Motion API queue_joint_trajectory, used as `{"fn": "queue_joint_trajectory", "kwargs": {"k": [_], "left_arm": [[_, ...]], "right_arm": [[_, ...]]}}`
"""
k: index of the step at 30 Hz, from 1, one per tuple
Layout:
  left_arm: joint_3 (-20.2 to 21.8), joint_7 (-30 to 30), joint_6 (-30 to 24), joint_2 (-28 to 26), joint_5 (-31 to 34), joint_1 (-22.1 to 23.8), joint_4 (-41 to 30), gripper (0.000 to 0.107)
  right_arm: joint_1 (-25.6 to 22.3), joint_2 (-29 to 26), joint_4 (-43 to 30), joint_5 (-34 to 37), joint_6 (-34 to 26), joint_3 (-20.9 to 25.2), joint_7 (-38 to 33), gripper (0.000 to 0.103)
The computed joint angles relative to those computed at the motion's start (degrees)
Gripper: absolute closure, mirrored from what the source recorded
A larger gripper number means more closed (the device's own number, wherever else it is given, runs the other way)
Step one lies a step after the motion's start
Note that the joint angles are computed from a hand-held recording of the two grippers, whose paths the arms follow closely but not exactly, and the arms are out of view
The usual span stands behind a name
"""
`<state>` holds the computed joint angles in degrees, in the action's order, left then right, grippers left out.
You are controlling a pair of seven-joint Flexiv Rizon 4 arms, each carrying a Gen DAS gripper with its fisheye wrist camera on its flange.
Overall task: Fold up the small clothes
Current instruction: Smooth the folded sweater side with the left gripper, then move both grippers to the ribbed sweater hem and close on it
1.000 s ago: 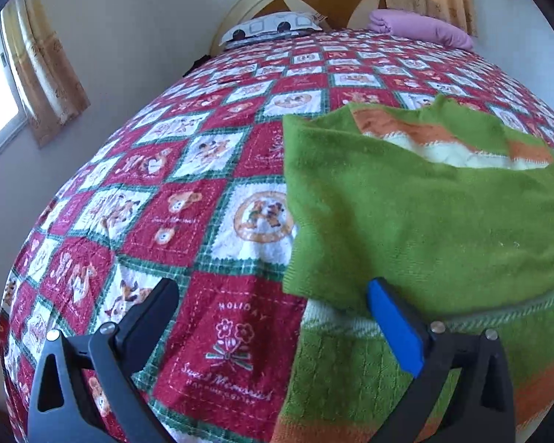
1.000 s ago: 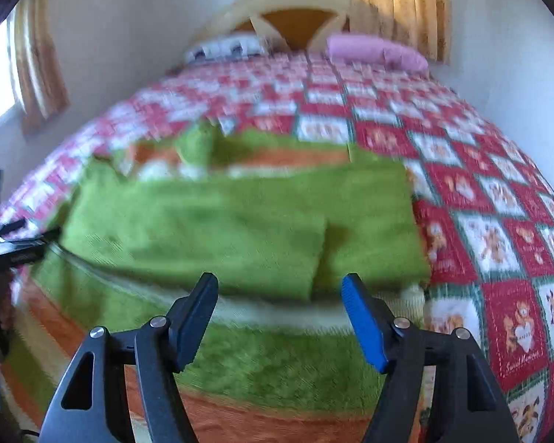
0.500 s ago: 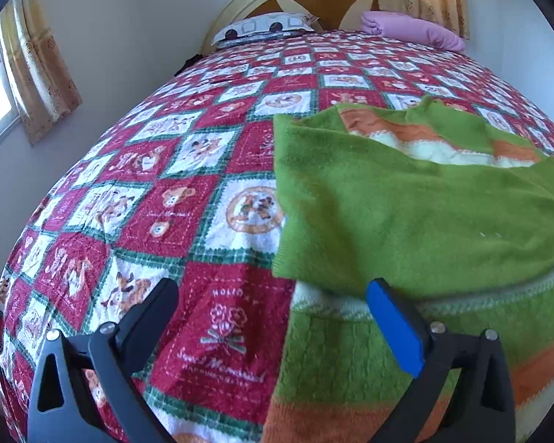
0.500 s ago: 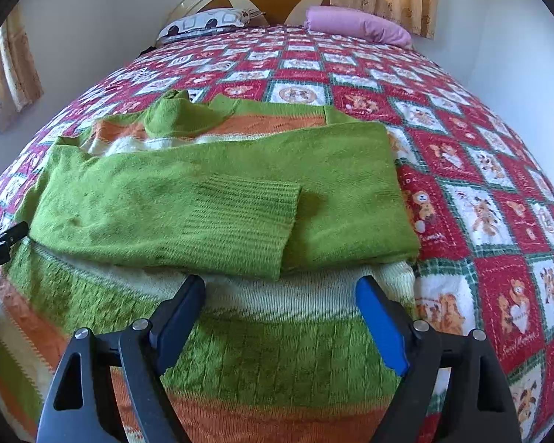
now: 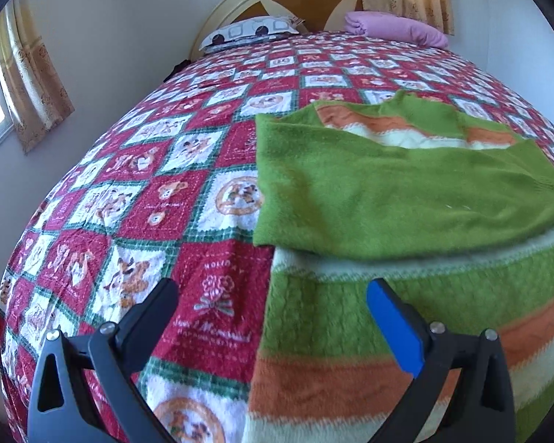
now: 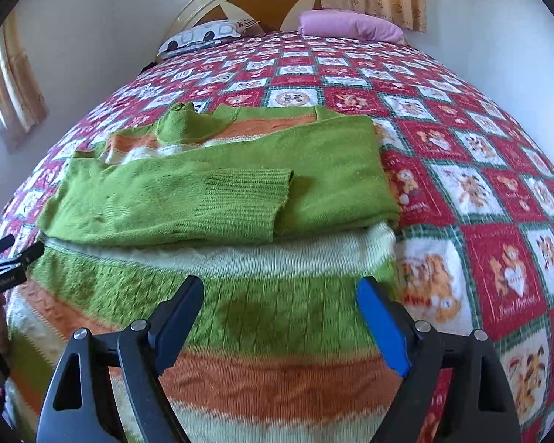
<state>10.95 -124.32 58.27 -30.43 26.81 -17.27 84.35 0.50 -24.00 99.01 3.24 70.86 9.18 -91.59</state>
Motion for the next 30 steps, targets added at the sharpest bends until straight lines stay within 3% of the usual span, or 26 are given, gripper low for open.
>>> {"fn": "queue_joint_trajectory", "kwargs": {"k": [10,30], "left_arm": [[-0.64,-0.87,6.01,6.95,2.35,-1.04,8.18,0.004],[-5.3,-2.84,9.98,19.59,8.9,0.48,22.44,0.004]], "right_arm": [[-3.31,7.64,5.64,9.91,-0.62,4.74,-10.24,0.018],[3.55,25.59,17.42,25.51,-4.32,-1.19,-25.75,0.018]]}}
